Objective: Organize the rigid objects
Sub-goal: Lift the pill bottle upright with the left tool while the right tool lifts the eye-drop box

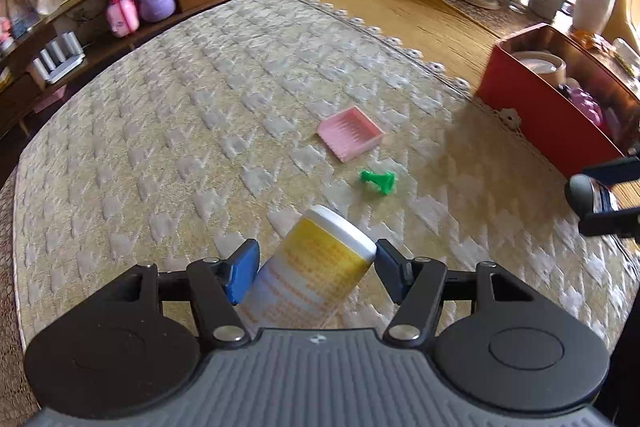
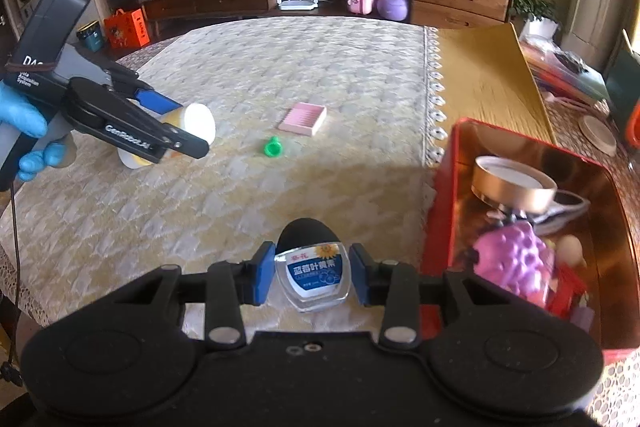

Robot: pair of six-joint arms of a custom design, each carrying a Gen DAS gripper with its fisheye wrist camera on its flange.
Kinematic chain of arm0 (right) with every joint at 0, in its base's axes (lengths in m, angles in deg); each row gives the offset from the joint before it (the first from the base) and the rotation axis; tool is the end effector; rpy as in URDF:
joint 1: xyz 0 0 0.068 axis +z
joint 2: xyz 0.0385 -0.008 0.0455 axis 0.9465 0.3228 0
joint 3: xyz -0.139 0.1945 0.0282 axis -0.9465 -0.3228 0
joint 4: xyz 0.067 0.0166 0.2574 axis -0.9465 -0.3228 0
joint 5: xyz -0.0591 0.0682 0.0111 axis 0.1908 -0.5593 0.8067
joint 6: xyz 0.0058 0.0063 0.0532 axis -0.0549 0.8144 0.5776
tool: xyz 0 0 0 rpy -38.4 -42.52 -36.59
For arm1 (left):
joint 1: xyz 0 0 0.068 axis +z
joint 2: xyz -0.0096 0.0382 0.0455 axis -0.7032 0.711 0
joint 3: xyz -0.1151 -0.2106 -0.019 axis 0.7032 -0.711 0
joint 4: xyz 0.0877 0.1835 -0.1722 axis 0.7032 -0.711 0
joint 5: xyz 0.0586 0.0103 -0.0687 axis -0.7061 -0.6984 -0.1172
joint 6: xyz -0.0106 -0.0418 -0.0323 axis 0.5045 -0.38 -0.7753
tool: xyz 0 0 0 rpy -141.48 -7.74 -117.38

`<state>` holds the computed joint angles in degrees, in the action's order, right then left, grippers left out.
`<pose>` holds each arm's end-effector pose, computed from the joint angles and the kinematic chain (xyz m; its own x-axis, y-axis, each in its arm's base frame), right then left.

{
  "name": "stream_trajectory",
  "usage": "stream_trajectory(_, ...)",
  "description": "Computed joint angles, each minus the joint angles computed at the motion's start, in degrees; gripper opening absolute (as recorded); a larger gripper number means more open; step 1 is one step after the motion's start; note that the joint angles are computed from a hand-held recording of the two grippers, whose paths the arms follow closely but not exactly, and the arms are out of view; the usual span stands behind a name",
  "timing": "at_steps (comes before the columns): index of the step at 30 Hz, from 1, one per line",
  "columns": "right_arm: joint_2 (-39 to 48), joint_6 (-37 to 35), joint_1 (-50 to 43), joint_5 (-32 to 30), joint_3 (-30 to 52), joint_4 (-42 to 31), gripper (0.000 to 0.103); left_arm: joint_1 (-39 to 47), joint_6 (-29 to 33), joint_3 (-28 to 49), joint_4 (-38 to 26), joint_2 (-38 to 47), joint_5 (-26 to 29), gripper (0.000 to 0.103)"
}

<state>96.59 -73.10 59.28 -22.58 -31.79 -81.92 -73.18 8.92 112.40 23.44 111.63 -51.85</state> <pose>0.3109 -0.0448 0.0786 -0.5640 -0.5028 -0.6550 -0.7001 0.7118 0.0564 0.2998 -0.1535 0.0715 -0.8191 0.1750 -0.5463 0.1672 0.9838 0.0644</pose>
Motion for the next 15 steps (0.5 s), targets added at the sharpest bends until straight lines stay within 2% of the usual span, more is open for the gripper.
stream_trajectory(9, 0.1, -0.9, -2.5, -1.0, 0.4, -1.9, 0.039, 0.4, 6.2, -0.7, 1.6, 1.8, 0.8, 0.068)
stream_trajectory(11, 0.6, -1.4, -2.9, -0.9, 0.7, -2.4, 0.039, 1.1, 7.8, -1.0, 1.3, 2.1, 1.9, 0.075)
stream_trajectory(12, 0.7, -1.4, -2.9, -0.8, 0.8, -2.4, 0.039, 1.2, 8.7, -1.2, 1.4, 2.4, 1.7, 0.075)
stream_trajectory(15, 1.0, -1.2, -2.6, -0.3, 1.0, -2.5, 0.039, 1.1, 9.8, -3.3, 4.4, 2.9, 0.8, 0.076)
